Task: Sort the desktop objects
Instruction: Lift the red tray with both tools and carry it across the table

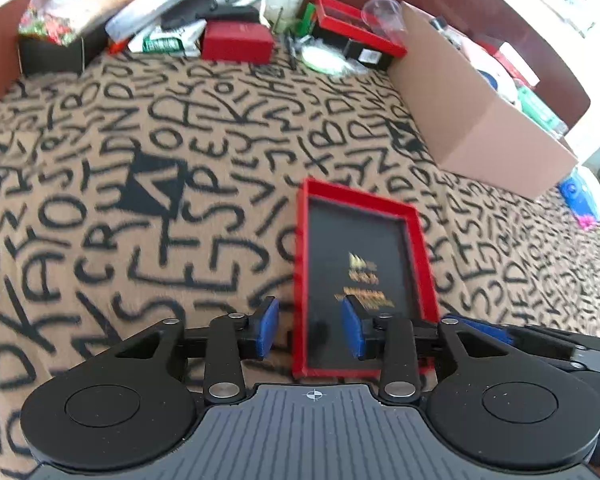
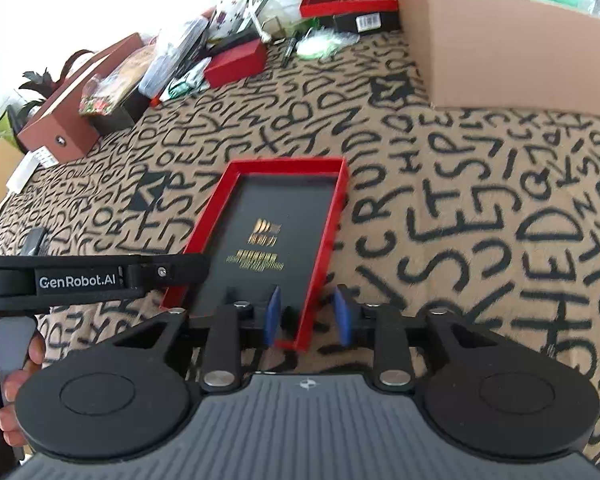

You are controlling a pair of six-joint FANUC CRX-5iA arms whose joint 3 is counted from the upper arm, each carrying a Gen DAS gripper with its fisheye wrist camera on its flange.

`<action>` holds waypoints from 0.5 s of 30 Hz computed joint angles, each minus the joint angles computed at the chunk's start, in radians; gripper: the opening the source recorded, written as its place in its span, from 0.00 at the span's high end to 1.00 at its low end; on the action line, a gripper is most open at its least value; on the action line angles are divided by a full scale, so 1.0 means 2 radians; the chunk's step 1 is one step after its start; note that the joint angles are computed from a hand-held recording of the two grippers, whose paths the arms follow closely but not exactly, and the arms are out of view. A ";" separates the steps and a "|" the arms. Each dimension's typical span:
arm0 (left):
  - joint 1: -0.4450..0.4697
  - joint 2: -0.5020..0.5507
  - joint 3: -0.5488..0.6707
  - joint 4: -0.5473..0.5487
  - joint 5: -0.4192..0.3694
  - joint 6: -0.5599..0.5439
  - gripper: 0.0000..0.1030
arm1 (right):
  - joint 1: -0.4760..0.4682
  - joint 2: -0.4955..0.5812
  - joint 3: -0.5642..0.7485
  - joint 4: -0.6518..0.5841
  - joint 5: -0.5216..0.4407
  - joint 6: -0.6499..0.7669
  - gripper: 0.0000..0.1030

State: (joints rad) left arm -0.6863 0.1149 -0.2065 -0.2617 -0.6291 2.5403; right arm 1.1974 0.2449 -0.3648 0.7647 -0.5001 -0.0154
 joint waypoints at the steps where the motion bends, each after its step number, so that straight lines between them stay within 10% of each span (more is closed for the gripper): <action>1: 0.003 0.002 0.003 -0.002 -0.002 0.001 0.50 | -0.001 0.003 0.001 0.013 -0.003 -0.008 0.66; 7: 0.014 0.017 0.013 0.017 0.003 -0.036 0.70 | -0.009 0.021 0.011 0.043 -0.014 -0.016 0.68; 15: 0.017 0.031 0.023 0.025 0.000 -0.054 0.73 | -0.014 0.031 0.023 0.028 -0.012 -0.005 0.78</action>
